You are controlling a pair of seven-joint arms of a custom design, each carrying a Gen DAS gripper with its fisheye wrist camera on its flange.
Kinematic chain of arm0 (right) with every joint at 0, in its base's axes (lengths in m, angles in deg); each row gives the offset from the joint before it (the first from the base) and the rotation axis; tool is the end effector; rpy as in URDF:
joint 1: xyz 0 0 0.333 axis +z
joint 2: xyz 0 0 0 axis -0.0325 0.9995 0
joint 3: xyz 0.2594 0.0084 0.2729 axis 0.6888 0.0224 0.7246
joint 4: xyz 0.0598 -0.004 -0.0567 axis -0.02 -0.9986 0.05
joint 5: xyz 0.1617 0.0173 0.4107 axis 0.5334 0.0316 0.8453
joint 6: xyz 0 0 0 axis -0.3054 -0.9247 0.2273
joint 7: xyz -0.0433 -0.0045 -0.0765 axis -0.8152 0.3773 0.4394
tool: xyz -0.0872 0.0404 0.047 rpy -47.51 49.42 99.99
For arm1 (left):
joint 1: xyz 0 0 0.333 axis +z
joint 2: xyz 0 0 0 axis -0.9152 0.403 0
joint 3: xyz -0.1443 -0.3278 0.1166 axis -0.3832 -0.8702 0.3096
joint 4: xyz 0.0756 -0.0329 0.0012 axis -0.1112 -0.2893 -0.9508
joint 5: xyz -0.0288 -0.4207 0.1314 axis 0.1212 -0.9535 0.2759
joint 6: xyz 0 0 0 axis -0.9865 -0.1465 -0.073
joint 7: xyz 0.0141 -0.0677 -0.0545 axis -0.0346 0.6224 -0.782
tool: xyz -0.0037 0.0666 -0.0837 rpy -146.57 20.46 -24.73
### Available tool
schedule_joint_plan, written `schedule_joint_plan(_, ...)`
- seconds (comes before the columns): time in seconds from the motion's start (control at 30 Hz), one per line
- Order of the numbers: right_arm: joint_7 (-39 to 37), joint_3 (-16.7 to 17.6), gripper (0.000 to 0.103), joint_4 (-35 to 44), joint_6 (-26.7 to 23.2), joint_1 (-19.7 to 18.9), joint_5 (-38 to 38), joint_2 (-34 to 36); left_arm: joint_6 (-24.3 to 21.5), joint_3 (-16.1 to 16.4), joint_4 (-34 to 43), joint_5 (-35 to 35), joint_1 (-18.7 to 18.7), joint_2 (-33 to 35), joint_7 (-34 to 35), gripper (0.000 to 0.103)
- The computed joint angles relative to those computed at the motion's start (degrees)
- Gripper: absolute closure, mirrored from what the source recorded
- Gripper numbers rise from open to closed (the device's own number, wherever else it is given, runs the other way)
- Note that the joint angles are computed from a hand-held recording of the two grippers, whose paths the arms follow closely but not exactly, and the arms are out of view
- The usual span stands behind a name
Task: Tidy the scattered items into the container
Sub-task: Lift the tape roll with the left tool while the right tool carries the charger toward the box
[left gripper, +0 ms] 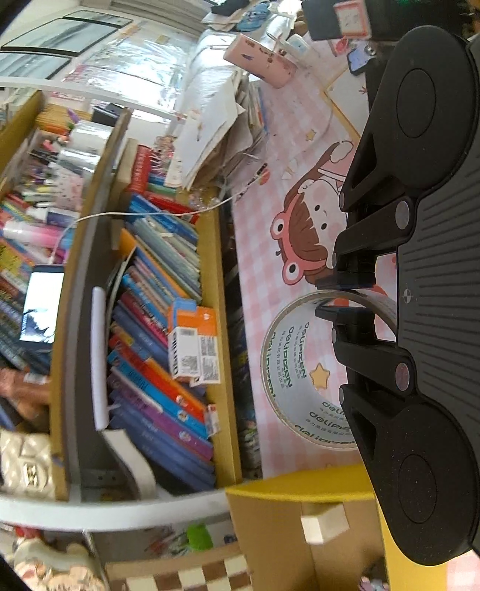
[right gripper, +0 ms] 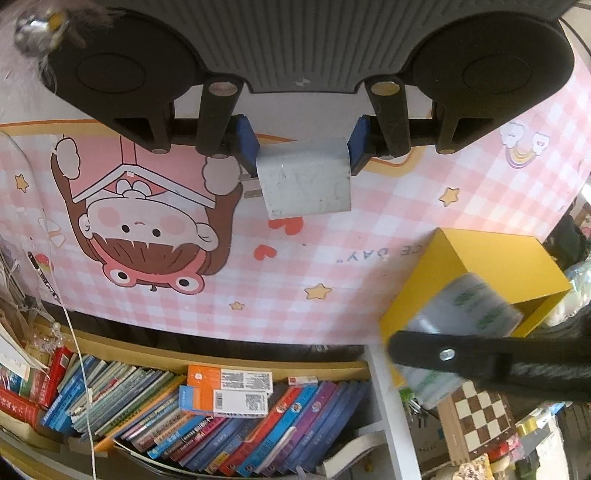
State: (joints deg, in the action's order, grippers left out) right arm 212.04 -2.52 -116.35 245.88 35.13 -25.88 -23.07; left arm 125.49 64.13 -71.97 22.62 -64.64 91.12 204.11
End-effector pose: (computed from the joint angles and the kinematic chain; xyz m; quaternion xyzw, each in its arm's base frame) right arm 0.6138 0.4052 0.4203 -0.6277 0.6880 -0.2182 0.2915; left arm 0.7063 -0.2224 0.4828 -0.3930 0.7978 -0.4391 0.1275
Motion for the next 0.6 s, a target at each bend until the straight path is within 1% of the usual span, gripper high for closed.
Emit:
schedule_joint_plan(0.07, -0.19, 0.14, 0.055, 0.51, -0.15, 0.19, 0.05, 0.14, -0.16, -0.32, -1.22, -2.07, 1.13, -1.33, 1.36, 0.096)
schedule_joint_plan(0.13, -0.41, 0.25, 0.055, 1.04, -0.30, 0.40, 0.12, 0.29, -0.29, 0.18, -2.20, -4.07, 1.53, -2.44, 2.26, 0.096)
schedule_joint_plan(0.37, -1.98, 0.68, 0.055, 3.64, -1.35, 1.18, 1.04, 1.19, -1.44, 3.83, -4.40, -8.97, 1.10, -5.12, 5.05, 0.096)
schedule_joint_plan(0.6, -1.71, 0.29, 0.055, 7.64, -2.83, 2.63, 1.04, 2.51, -3.27, 7.15, -4.99, -13.62, 0.85, -6.65, 9.18, 0.096)
